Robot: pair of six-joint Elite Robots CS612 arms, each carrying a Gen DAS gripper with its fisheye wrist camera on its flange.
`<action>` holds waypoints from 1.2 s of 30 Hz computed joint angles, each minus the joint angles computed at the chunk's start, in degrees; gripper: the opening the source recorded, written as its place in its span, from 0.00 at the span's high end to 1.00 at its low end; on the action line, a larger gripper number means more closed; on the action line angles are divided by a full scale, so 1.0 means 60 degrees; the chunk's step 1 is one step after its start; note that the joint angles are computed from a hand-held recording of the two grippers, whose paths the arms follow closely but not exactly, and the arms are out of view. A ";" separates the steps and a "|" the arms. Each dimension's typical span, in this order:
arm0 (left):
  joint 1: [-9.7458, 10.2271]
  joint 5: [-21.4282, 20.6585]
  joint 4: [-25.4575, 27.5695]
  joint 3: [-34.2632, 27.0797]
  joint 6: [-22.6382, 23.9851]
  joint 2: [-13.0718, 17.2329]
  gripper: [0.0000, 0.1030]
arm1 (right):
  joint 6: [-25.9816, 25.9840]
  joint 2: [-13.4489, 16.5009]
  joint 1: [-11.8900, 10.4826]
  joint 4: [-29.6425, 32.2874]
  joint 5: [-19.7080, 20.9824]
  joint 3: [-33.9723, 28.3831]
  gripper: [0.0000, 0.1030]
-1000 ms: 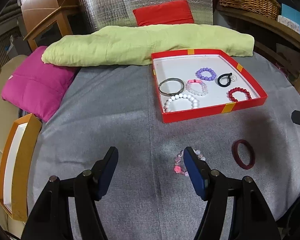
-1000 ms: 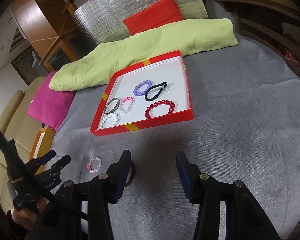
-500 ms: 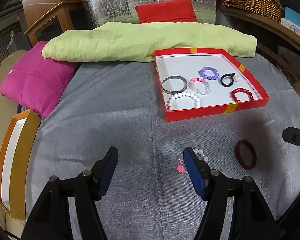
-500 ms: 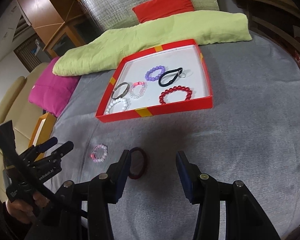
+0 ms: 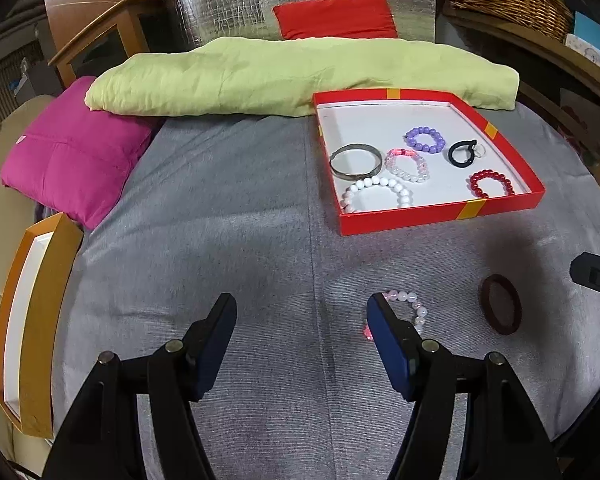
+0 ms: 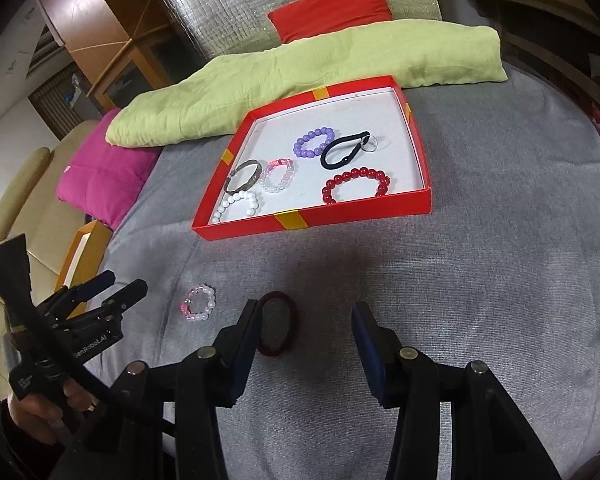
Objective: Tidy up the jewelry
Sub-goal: 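Move the right tool over the dark red hair tie while the left tool approaches the pink bead bracelet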
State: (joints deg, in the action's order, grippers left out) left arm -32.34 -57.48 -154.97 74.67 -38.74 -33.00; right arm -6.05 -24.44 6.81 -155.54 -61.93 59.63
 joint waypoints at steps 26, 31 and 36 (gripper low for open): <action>0.0064 -0.0457 0.0272 -0.0224 0.0257 0.0173 0.34 | -0.0828 0.0108 0.0214 0.0489 -0.0165 -0.0133 0.52; 0.0045 -0.0458 0.0277 -0.0218 0.0302 0.0167 0.34 | -0.1026 0.0139 0.0265 0.0730 -0.0298 -0.0179 0.52; 0.0046 -0.0513 0.0389 -0.0259 0.0312 0.0193 0.34 | -0.1179 0.0174 0.0323 0.0844 -0.0456 -0.0216 0.54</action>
State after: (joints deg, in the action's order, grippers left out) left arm -32.06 -60.56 -152.64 73.12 -36.87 -31.84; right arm -13.12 -23.40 8.75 -150.48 -64.67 58.33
